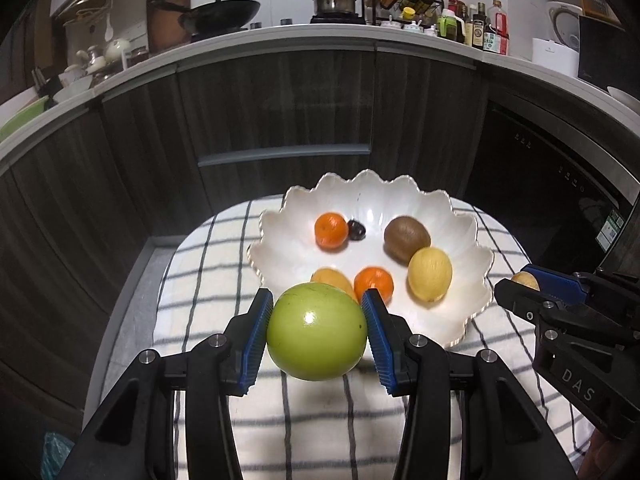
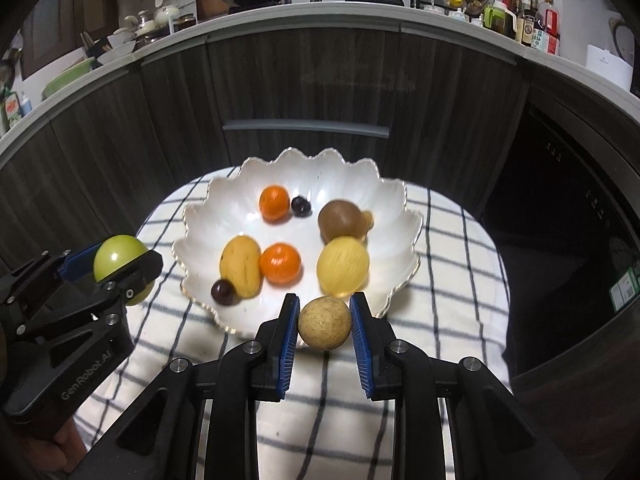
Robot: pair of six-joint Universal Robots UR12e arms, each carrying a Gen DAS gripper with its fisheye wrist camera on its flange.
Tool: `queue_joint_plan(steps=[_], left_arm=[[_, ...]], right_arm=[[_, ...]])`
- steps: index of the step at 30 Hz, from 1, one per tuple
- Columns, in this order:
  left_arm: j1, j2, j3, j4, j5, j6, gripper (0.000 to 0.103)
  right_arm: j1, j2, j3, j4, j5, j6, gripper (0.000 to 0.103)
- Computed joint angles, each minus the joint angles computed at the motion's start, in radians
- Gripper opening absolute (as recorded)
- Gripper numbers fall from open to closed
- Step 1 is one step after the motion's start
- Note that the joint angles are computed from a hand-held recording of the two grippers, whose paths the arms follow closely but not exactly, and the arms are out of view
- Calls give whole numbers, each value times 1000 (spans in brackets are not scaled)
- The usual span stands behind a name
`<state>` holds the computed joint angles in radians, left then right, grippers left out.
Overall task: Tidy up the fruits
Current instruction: 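Carry the apple and nut into the bowl and open both tools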
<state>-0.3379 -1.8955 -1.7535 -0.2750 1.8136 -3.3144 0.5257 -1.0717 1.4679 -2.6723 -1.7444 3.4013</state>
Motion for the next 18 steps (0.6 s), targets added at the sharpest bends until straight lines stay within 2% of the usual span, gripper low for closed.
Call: queue_joint_plan(steps=[9, 18], left_arm=[[9, -66, 70, -13, -24, 28, 46], [18, -111, 112, -61, -62, 37, 46]], right_arm=[[-26, 46, -45, 29, 49, 14, 27], [-35, 77, -75, 60, 76, 7, 27]])
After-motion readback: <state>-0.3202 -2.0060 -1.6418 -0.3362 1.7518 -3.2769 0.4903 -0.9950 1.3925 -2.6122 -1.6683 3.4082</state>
